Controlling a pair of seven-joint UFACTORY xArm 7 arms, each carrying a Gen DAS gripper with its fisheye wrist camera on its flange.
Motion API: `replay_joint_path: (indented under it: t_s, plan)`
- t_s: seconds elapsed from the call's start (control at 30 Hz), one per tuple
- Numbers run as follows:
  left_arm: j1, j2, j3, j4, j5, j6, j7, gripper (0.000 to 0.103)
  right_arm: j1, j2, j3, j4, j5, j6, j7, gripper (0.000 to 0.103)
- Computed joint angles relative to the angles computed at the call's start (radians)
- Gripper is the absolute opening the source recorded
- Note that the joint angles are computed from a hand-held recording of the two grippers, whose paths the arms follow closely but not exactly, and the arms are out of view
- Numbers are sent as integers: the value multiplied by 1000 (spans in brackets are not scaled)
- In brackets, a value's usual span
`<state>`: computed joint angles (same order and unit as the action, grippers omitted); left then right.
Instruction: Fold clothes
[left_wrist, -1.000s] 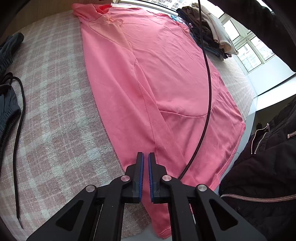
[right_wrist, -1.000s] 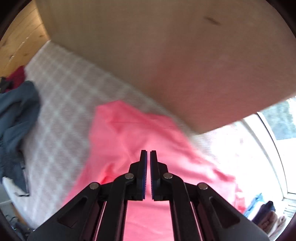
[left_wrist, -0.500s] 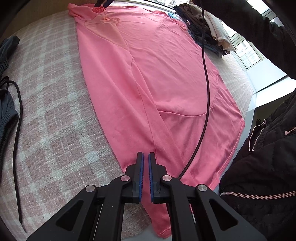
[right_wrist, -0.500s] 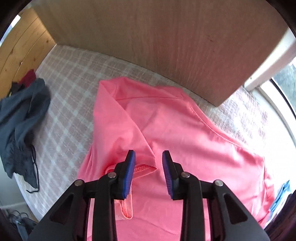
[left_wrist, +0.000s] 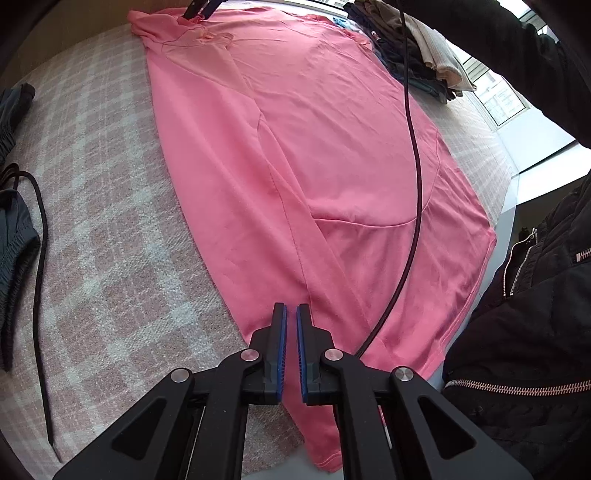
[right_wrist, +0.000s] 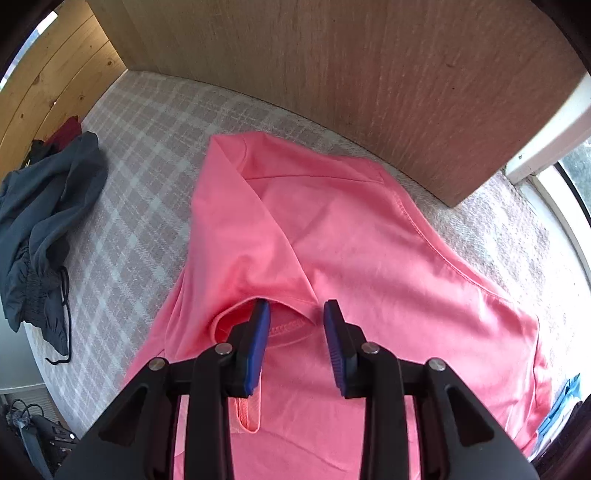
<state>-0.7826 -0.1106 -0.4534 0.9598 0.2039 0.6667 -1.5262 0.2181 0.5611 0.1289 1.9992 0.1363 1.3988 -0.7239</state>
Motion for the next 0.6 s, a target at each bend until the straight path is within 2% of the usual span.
replay_joint_path:
  t_s: [0.07,0.27,0.43,0.6]
  plan:
    - [1,3,1,4,1,2,0,6,-1,0,2,-7,7,-11,0,2]
    - [3,6,5,0,4,-9,-3,8,-25,55,1,106,40,8,25,2]
    - [4,14,5,5,7,-13,-1,8,-16,96,-20,161,11,-44,79,2]
    - [-2,14,2,6,11,-15,-13,8,15,65,-44,71,-91,-111,83,2]
